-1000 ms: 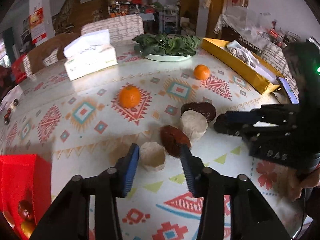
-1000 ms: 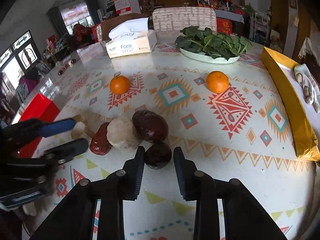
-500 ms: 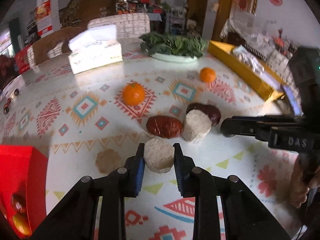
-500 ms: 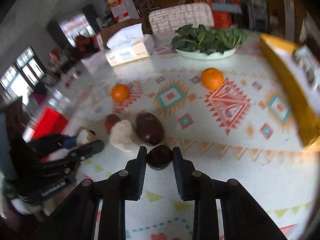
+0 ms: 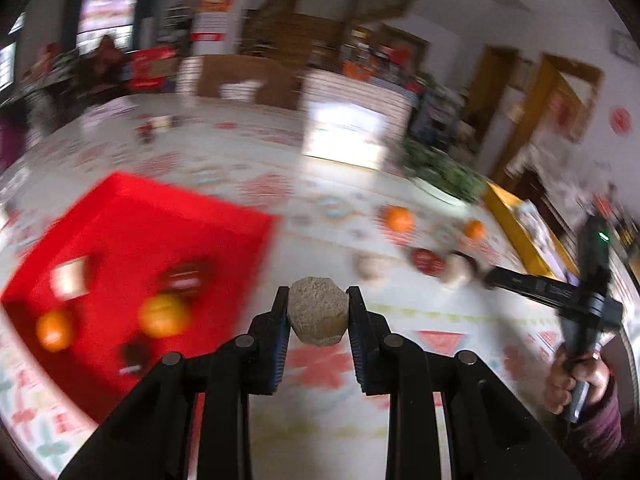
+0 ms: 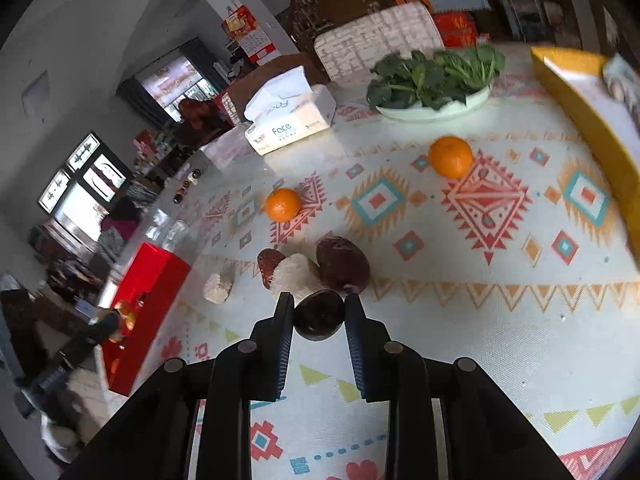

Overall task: Organize fruits
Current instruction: 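Carry the rice cake and chestnut into the red tray and open both tools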

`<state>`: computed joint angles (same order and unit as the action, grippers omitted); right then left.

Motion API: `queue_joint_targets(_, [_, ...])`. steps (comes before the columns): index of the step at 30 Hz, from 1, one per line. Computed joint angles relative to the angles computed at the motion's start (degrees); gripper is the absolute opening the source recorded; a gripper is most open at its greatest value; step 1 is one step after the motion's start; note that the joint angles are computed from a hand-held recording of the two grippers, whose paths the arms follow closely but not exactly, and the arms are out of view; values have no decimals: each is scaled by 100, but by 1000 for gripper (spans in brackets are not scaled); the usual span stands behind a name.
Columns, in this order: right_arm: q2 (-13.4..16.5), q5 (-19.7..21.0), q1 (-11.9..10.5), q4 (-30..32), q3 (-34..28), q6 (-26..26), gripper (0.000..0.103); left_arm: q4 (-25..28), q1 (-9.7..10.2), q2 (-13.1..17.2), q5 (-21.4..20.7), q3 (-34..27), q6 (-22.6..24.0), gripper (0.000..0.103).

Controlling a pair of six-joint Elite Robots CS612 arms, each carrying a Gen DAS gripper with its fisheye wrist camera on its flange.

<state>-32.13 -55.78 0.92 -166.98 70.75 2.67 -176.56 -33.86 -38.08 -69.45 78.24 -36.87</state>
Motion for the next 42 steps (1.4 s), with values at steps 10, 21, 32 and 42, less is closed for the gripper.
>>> queue_joint_targets(10, [-351,51,501,76,151,-860,29,198,244,-448,625,1013,-1413,26])
queue_joint_targets(21, [-12,-101,1276,1254,-681,-1873,29,803,338,-352,961,793,-1294,26])
queue_joint_targets(32, [350,-759,1638,1661,-1234,-2237,29,914,348,-333,1329,769,-1327,26])
queue_joint_targets(42, [286,-818,1668,1334,-1097,-2218,57,931,254,-463,1670,887,-1484,62])
